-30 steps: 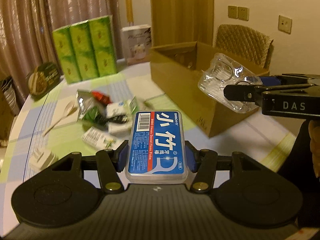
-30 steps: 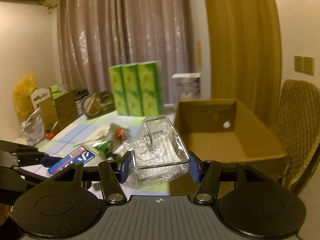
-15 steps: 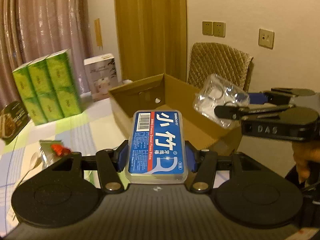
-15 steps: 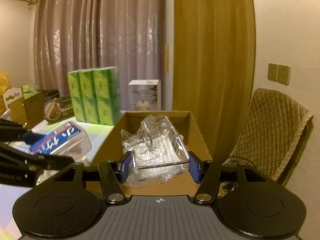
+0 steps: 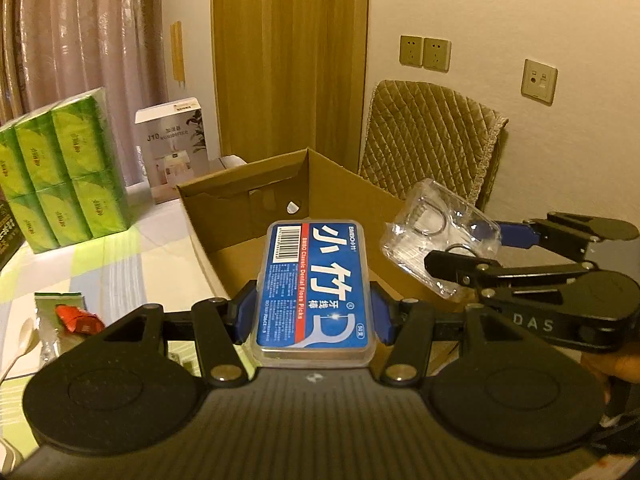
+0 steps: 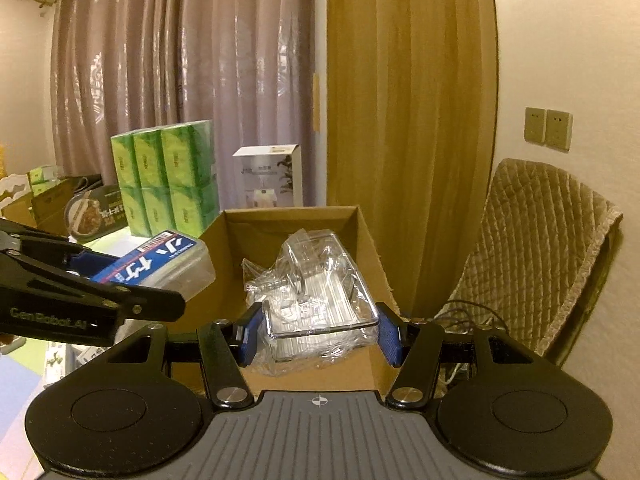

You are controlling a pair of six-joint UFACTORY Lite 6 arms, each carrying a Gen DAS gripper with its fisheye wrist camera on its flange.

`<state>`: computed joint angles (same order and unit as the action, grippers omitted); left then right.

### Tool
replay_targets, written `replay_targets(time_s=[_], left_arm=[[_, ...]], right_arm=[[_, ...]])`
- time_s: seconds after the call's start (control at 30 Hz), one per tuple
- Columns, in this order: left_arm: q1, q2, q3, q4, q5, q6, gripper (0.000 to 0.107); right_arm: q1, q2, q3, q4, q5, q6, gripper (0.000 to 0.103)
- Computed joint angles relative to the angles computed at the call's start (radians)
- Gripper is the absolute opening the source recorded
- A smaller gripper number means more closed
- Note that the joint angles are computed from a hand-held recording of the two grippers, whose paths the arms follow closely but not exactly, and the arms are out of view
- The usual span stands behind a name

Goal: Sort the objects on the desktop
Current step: 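Carry the plastic tray and floss box into the cardboard box with both tools, then open both tools to release the items and withdraw from the box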

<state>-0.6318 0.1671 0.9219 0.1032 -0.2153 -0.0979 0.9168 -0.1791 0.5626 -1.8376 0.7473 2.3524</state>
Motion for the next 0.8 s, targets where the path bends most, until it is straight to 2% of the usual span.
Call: replay_targets(time_s=[0.3, 0.53, 0.57, 0.6, 0.63, 0.8], left_arm=[[0.007, 0.122, 0.11, 0.194, -0.012, -0.189, 0.052], [0.017, 0.191, 0.157, 0.251, -0.014, -0.254, 0.052], [0.023, 0.198, 0.164, 0.283, -0.014, -0.293, 0.053], [0.031, 0.2, 0.164, 0.321, -0.023, -0.335, 0.062], [0.037, 0.194, 0.153, 0.32, -0.04, -0.335, 0.066], [0.053, 0.146, 0.095, 0.245, -0.066, -0.236, 0.066]], right_arm=[[-0.033, 0.039, 0.019, -0.012, -0.015, -0.003, 0.055], [-0.049, 0.062, 0.022, -0.032, -0.028, 0.013, 0.055], [-0.05, 0.064, 0.023, -0.031, -0.029, 0.012, 0.055], [-0.05, 0.064, 0.023, -0.031, -0.029, 0.012, 0.055], [-0.049, 0.063, 0.022, -0.029, -0.028, 0.011, 0.055], [-0.045, 0.062, 0.019, -0.027, -0.03, 0.015, 0.055]])
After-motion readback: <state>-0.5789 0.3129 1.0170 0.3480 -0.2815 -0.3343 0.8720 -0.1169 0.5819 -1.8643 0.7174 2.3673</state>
